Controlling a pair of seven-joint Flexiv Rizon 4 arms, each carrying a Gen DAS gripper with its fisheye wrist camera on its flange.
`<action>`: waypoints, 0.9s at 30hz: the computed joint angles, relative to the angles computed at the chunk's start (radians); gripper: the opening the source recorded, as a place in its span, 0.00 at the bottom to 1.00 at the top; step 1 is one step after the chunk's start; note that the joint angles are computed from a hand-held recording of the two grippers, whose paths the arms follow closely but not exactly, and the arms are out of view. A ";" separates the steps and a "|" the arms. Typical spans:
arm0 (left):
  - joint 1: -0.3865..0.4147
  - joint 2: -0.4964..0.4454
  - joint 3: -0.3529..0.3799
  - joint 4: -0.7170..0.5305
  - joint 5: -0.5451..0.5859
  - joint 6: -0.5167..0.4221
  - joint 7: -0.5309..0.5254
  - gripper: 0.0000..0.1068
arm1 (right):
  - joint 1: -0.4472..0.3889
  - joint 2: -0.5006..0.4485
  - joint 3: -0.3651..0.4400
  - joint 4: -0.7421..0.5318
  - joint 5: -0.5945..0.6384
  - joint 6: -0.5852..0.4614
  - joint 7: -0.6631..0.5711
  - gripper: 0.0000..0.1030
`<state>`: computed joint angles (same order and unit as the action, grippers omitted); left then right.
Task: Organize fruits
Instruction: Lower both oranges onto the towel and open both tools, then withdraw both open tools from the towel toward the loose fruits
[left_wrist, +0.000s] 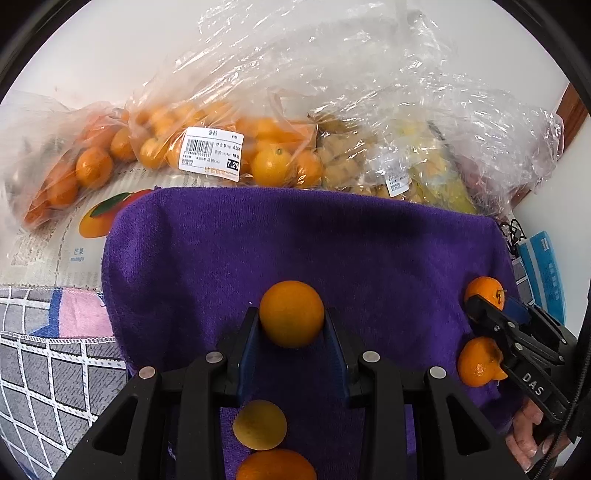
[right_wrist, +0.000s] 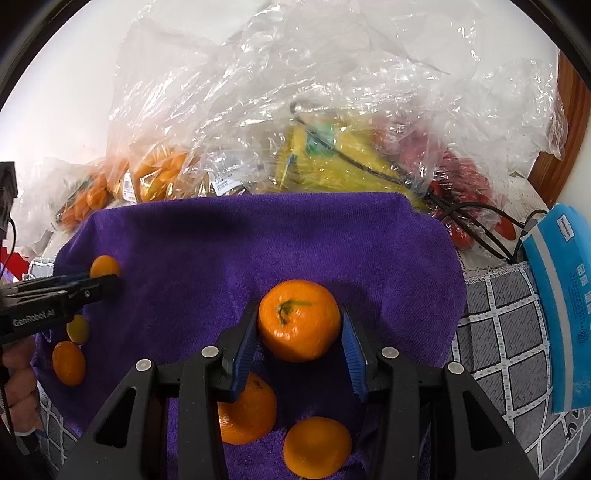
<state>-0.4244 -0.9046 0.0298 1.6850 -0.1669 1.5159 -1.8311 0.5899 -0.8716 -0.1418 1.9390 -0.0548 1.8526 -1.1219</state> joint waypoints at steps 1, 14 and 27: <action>0.002 -0.006 -0.003 -0.011 -0.002 -0.006 0.001 0.31 | 0.006 0.002 -0.005 0.003 0.004 0.008 -0.001 0.50; -0.028 0.082 0.015 0.093 0.006 0.091 -0.008 0.44 | 0.147 0.082 -0.098 0.084 0.133 0.116 -0.105 0.60; -0.239 0.223 0.177 0.300 -0.050 0.223 -0.078 0.44 | 0.376 0.199 -0.192 0.268 0.384 0.202 -0.197 0.60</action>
